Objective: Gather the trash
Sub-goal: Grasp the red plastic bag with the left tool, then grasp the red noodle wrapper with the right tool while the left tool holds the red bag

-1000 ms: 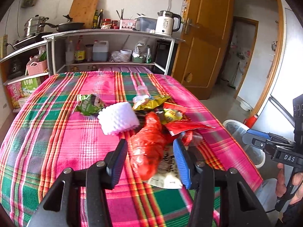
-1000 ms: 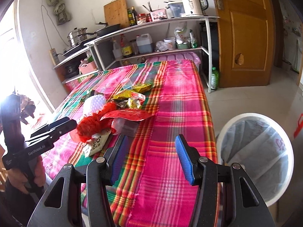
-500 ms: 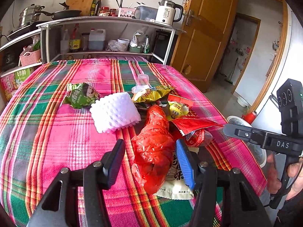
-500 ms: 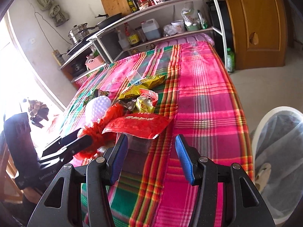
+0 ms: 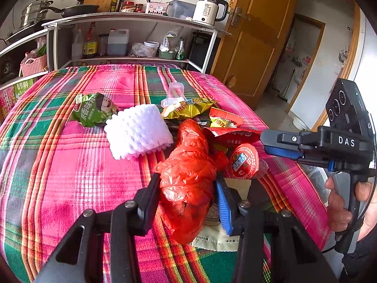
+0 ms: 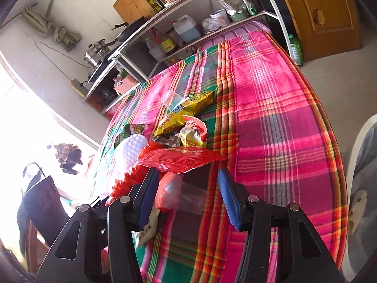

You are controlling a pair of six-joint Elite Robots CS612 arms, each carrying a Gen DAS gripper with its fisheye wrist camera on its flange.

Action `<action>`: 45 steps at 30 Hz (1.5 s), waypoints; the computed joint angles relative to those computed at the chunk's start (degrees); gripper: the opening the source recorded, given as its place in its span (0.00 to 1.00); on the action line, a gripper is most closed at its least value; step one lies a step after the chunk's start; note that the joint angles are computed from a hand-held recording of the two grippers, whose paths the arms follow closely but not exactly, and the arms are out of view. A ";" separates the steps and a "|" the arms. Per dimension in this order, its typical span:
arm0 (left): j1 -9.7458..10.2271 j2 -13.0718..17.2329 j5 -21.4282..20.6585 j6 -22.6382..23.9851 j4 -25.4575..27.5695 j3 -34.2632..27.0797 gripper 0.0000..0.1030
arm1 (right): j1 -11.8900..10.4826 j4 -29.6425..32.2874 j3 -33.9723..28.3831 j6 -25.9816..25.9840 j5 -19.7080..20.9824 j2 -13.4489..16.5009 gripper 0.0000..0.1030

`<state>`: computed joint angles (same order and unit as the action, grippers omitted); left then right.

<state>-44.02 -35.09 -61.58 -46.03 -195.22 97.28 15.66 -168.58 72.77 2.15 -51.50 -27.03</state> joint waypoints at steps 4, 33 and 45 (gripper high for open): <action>-0.02 -0.08 0.09 -0.20 -0.41 0.23 0.44 | 0.61 -1.17 0.57 -2.80 -1.98 -0.66 0.52; -0.65 -0.73 2.00 -1.01 -3.52 1.64 0.43 | 3.64 -8.92 1.36 -25.95 -18.83 -1.17 0.01; -2.09 -1.98 4.17 0.63 -4.12 2.03 0.43 | 2.05 -15.18 6.78 -21.31 -16.78 -4.04 0.01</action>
<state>-46.11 -37.06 -57.40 -45.40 -199.34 99.32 17.71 -183.76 79.55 -19.15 -68.28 -31.07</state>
